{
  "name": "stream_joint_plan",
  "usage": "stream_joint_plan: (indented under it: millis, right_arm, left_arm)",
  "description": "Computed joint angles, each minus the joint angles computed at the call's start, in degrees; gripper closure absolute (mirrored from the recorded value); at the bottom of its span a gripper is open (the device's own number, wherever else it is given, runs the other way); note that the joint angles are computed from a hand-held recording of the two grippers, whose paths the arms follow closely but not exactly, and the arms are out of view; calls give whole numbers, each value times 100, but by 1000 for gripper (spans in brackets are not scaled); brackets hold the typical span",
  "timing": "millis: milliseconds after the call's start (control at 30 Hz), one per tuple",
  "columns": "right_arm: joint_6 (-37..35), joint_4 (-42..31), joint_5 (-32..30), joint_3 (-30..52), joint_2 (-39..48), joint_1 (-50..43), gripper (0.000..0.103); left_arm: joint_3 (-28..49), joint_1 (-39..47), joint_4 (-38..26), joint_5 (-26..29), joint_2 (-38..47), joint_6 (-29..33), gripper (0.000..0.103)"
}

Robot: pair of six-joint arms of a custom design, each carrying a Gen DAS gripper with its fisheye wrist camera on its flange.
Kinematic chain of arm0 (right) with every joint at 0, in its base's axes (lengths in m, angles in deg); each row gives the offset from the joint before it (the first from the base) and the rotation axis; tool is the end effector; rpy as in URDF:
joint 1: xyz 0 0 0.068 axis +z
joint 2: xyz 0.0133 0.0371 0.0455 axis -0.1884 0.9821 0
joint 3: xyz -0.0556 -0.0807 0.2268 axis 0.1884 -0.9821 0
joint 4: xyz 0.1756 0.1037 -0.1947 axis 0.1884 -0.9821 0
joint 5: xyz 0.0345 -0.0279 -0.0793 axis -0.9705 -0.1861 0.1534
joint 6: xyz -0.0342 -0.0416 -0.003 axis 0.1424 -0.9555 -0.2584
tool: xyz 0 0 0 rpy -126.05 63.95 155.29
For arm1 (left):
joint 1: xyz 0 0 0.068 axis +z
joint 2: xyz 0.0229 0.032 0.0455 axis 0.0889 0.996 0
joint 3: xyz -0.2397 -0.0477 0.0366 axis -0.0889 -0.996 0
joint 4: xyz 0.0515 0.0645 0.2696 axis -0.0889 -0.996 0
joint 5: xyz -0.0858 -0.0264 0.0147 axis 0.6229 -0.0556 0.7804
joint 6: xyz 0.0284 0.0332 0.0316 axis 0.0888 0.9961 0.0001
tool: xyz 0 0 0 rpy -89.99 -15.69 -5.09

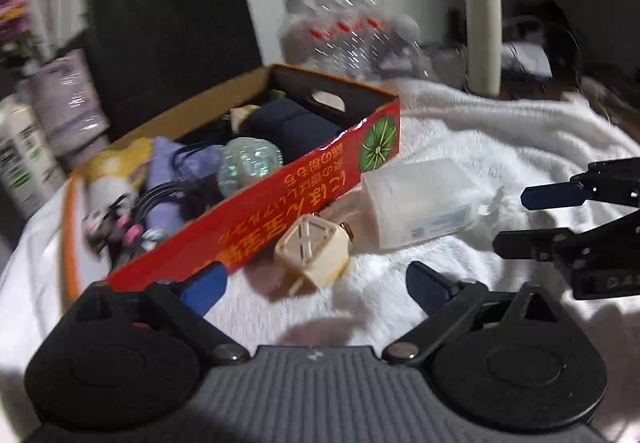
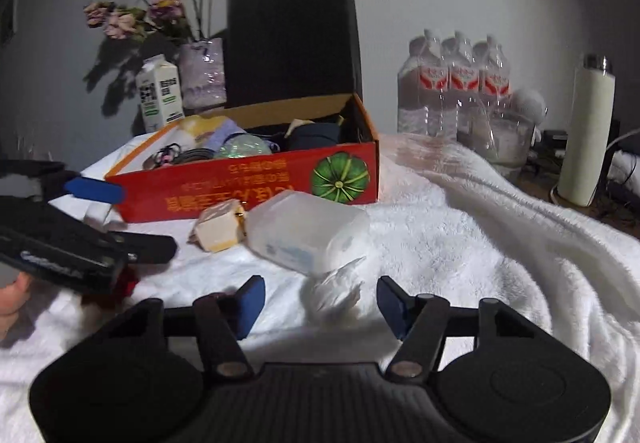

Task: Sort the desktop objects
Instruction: 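Grasp the white plug adapter with the left tool while the right tool grasps the white tissue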

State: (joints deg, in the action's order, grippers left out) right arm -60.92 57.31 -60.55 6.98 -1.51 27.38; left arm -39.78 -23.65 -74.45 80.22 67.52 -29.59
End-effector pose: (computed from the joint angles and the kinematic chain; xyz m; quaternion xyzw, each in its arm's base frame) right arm 0.2049 0.1502 0.1150 -0.1050 0.8678 0.1211 0.4704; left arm 0.2580 -0.1347 0.1497 0.2362 0.8740 -0.0065 0.4246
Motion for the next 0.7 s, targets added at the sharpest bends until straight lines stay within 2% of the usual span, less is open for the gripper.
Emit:
stream_joint_plan:
  millis: [67,133,200,267,333,367,467,500,533,600,700]
  right_arm:
    - [70,275,-342,92,380,-216,49]
    - [56,501,-388,137,683,-254,54]
    - [18,583,-323,198,869,-233,59]
    - [-40,623,-281,189,879,-233,63]
    - [-46,720,-47,134,881,-164,80]
    - [-69,712,151,140,896,-101,82]
    - [-8,917,248,-32,768,-80,84]
    - [-17,958,285,-86,711,-61,84]
    - [-27,991,291,-126,672,-45,84]
    - [-40,1068,287,-212,583,-15,84]
    - [-89,1338,620,-422,416,174,85]
  left_arm:
    - [545,310,37,379,731,396,21]
    - [1080,547,-161,732,1302,547,33]
    - [1412,722,-379,1190,1645,612,36]
    - [1492,732,-293,1283,1845,771,37]
    - [1428,723,-193,1325,1819,752,48]
    - [1417,708,-241,1270,1767,720,48]
    - [1213,559,-390,1039,1375,676,49]
    - [1058,460,-405,880,1152,673,58]
    - [917,349,-465,635,909,637,59]
    - [598,157,-629,211,282,403,61]
    - [-49,-36,-969,-49,-1040,-189,62]
